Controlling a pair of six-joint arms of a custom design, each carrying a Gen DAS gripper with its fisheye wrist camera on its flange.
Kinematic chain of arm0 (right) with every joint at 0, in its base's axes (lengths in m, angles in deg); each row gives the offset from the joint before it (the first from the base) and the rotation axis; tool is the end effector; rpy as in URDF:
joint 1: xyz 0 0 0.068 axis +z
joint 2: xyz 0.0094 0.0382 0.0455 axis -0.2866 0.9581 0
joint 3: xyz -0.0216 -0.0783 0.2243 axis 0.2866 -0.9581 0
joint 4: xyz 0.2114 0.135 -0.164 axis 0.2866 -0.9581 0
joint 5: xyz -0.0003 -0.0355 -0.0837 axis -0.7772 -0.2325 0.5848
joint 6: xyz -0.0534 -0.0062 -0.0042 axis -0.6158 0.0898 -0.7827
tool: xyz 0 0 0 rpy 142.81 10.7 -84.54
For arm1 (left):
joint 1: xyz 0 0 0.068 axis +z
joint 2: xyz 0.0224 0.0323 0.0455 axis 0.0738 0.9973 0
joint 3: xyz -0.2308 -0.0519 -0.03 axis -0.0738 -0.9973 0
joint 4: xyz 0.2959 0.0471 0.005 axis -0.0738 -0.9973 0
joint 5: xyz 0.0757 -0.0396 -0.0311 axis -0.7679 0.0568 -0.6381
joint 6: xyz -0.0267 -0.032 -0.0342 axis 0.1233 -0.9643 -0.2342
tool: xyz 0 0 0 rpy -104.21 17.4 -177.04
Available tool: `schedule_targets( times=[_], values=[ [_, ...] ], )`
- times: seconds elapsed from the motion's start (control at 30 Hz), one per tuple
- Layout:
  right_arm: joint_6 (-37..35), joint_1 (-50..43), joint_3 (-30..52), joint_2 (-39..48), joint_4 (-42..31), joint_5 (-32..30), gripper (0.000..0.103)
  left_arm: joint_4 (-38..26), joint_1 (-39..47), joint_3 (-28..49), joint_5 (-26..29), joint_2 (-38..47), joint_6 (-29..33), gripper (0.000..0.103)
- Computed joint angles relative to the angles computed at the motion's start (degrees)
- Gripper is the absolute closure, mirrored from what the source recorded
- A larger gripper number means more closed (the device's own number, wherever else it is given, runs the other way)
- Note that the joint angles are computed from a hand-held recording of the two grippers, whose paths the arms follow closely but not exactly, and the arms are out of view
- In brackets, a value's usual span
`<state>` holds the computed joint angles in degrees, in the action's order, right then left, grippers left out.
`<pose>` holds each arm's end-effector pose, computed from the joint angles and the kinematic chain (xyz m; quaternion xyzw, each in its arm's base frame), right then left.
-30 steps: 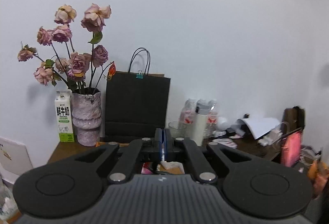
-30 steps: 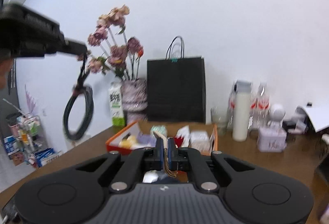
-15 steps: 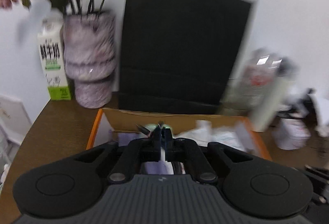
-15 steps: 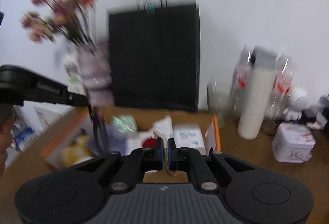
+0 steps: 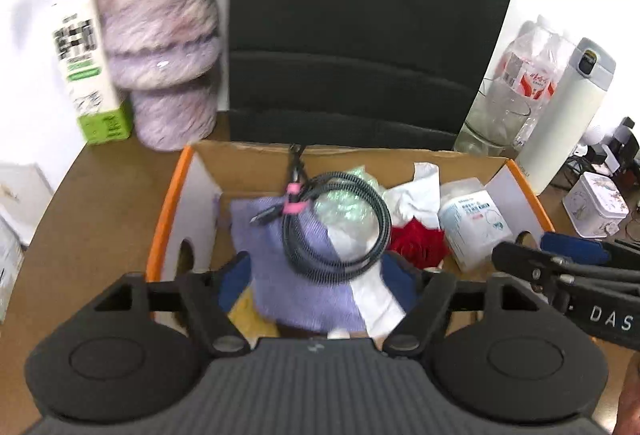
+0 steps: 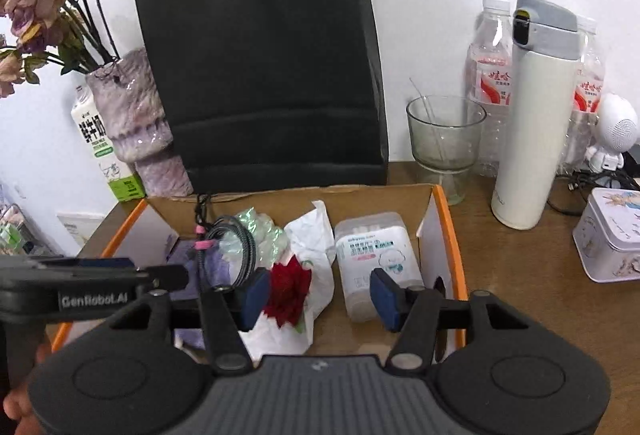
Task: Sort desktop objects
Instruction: 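Carry the braided cable and small item into the cardboard box and release both, then move both tools back over the navy case and USB cable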
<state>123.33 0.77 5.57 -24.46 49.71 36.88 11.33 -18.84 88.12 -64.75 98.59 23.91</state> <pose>0.2454 0.0632 0.2014 0.2162 0.8876 0.0095 0.4066 0.3503 -0.1543 0.2107 0.2159 0.9112 -0.1272 0.3271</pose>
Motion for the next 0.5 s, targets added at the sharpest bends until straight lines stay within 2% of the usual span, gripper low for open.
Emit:
schedule_targets(
  times=[0.1,0.2,0.33,0.5],
  values=[
    [1.4,2.06,2.47,-0.96,-6.69,1.17,0.033,2.13,0.03,-7.2,-1.1,-8.68,0.34,0.006],
    [5.99,6.07,2.78,-4.66,-13.53,3.66,0.028,0.07,-0.1,-13.03,-1.58,-17.63,2.49,0.001],
    [13.81,14.63,2.02,-10.76,-22.97,9.13,0.024,-3.55,-0.4,-22.32,-2.44,-30.88,-0.84,0.0],
    [30.3,31.23,0.92,-15.21,-34.29,18.38,0.02,-9.69,-2.6,-32.89,-4.58,-48.08,-0.67,0.0]
  ],
)
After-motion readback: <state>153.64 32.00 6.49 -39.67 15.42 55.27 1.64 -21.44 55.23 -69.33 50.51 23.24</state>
